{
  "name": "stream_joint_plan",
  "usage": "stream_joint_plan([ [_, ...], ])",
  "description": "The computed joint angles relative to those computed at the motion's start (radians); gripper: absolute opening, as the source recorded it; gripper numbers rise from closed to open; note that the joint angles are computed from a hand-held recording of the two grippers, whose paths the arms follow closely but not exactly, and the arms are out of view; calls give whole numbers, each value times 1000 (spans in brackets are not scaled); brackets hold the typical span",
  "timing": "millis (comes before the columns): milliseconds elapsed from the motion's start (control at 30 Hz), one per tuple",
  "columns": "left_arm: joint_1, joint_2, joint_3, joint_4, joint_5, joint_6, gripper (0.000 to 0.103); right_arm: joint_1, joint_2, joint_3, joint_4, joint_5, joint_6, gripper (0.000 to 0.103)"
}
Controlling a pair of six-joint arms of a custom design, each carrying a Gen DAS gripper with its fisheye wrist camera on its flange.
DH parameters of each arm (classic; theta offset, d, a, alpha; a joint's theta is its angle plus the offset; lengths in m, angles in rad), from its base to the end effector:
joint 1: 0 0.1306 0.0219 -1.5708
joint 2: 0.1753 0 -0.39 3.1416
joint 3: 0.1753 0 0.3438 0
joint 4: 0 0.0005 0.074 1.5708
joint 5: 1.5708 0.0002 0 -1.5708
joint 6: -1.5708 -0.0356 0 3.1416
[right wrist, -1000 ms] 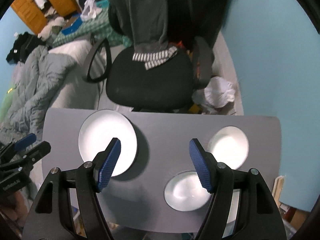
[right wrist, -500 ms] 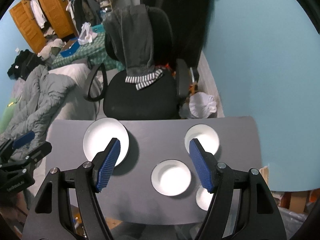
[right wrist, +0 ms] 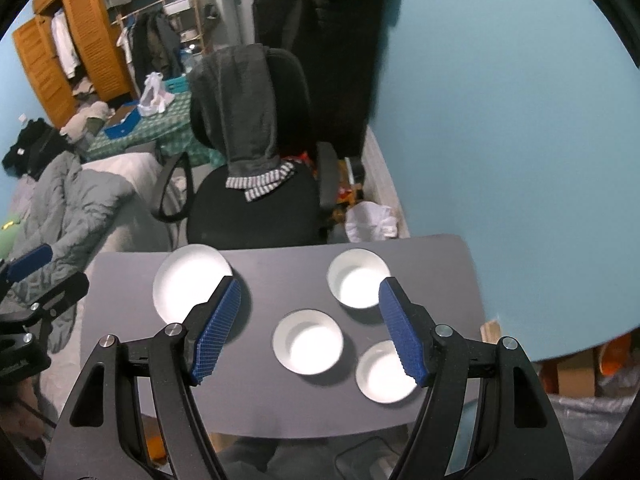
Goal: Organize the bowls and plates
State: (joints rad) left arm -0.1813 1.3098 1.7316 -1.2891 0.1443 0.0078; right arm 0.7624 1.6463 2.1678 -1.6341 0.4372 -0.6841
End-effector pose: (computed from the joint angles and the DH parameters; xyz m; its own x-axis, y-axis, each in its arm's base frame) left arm 0.3656 -0.0727 0.5765 -0.7522 0.1300 -0.6460 0.2641 0.9577 -0.1147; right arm 0.3460 0.3089 0.5843 -0.8125 0.0158 -0.5828 0.0300 0.9994 -0.0148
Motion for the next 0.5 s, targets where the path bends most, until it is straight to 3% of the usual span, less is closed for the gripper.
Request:
stream_joint_plan([
  [500,-101,-19,-13,-5,7,-32,87,22,-128,-163,-14,42,-208,71],
])
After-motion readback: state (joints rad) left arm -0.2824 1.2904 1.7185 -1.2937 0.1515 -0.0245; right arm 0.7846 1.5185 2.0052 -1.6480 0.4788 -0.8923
